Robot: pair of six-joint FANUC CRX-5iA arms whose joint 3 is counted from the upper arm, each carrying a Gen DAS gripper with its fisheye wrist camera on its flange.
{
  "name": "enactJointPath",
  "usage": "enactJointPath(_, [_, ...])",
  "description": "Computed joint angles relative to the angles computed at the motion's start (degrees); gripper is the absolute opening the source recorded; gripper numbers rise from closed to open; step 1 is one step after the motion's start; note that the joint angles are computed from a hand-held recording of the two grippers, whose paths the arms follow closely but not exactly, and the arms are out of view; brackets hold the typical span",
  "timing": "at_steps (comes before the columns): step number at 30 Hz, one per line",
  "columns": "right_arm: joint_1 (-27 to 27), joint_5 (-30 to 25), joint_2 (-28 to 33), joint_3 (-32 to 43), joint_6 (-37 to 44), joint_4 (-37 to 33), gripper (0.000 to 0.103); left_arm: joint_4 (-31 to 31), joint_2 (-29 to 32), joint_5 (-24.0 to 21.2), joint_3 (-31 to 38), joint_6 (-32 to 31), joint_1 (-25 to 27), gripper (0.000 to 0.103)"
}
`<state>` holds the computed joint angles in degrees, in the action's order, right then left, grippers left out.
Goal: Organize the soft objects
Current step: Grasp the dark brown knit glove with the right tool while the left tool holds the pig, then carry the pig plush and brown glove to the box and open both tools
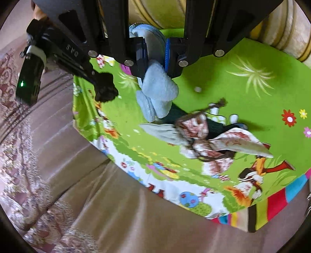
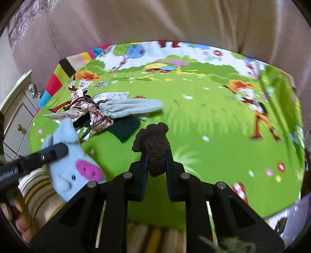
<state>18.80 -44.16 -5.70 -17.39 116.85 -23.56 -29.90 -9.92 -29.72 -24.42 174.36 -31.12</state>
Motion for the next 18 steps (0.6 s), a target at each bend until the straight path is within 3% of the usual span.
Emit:
enactJointPath(9, [-11.1, -3.0, -8.2, -5.2, 2.8, 0.0, 0.019, -1.3, 3.0, 1.3, 5.0, 0.7, -6.6, 0.014])
enactJointPath(18, [-24.9, -5.6, -10.2, -5.4, 7.2, -1.6, 0.019, 9.2, 11.3, 6.4, 11.1, -12.6, -10.0, 0.014])
